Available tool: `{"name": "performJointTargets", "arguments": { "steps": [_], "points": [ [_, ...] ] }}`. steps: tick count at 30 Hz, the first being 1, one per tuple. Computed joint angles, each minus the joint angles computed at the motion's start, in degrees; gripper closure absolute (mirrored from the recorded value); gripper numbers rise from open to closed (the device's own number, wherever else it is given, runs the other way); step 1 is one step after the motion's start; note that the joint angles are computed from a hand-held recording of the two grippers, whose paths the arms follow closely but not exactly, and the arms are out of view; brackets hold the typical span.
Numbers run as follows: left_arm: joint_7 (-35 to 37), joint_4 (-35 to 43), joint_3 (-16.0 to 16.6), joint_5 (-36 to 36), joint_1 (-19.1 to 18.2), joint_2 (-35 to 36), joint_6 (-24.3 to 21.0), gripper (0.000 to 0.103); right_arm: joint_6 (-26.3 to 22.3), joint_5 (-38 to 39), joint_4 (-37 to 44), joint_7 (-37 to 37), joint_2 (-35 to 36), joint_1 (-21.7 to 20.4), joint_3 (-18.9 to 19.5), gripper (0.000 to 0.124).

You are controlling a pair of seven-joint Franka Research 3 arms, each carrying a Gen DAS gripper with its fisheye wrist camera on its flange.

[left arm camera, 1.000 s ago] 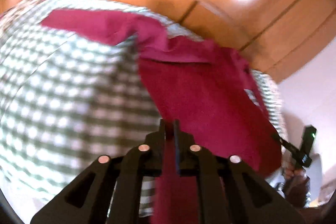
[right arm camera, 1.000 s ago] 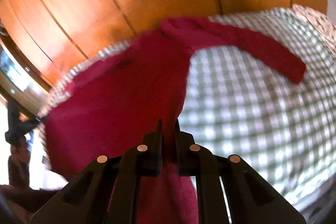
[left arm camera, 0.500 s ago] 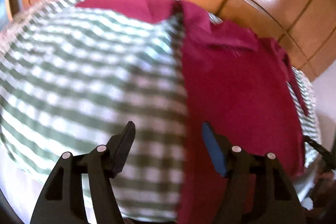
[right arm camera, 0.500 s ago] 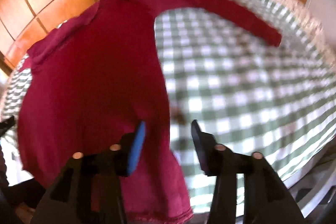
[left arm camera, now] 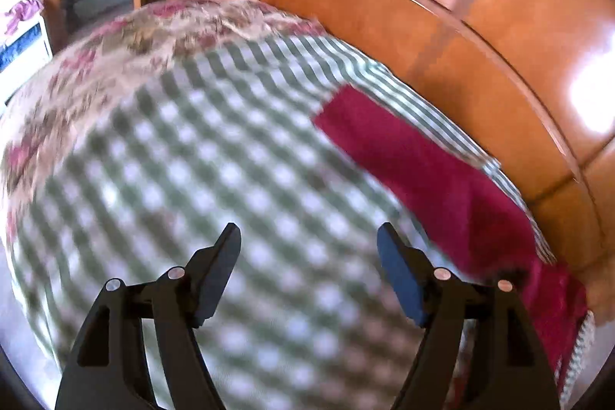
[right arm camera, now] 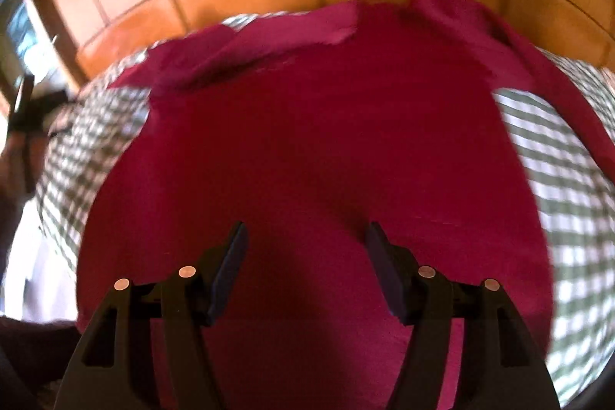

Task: Fold small clothes
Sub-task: 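Lift and shake the sweater with both tools, then lay it flat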

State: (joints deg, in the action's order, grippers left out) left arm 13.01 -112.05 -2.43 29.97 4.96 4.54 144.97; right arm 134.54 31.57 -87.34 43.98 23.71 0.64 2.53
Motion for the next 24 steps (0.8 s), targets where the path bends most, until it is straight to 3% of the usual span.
{"name": "performJointTargets", "arguments": {
  "steps": [5,9,10,11,12,13,14,18,20,24],
  "points": [
    [5.33,11.82,1.49,-1.16,1.05,9.03,-5.94,0.03,0.73,-0.91,1.1,1.11,1.68,0.83,0.13,0.048],
    [11.81,19.8,1.45,-6.25,2.71,15.95,-7.26,0.031,-0.27,1.49,1.12,-0.6,2.25,-0.22,1.29,0.034],
    [13.32,21.4,1.32,-7.52,2.87,17.24,-8.02,0.038,-0.22,1.25,1.45,-0.25,2.5,0.17,1.23,0.03],
    [14.43,22.55,1.3,-8.29,2.86,18.24,-8.29,0.061,0.03,0.97,1.42,-0.29,2.58,0.45,1.19,0.027],
    [15.47,22.32,1.29,-8.7,2.95,18.43,-6.68,0.074,0.39,0.62,1.31,-0.36,2.59,0.75,1.14,0.025],
    [16.19,21.97,1.55,-8.18,2.59,18.14,-5.63,0.093,1.3,0.11,0.82,-0.25,2.42,1.14,0.95,0.025],
    [15.98,21.31,2.12,-7.07,1.94,17.44,-5.13,0.095,2.5,-0.07,0.04,-0.52,2.11,1.39,0.94,0.024],
    [8.27,14.67,4.97,0.65,-0.72,11.4,-4.7,0.096,4.22,0.43,-0.87,-1.21,1.92,1.3,1.2,0.024],
    [0.29,8.24,5.8,5.28,-1.06,6.01,-3.9,0.096,4.99,0.76,-1.4,-1.4,1.74,1.32,1.36,0.024],
    [-13.69,-2.73,4.68,14.15,0.17,-4.45,-9.89,0.096,6.25,1.25,-2.27,-1.86,1.36,1.36,1.55,0.024]
  ]
}}
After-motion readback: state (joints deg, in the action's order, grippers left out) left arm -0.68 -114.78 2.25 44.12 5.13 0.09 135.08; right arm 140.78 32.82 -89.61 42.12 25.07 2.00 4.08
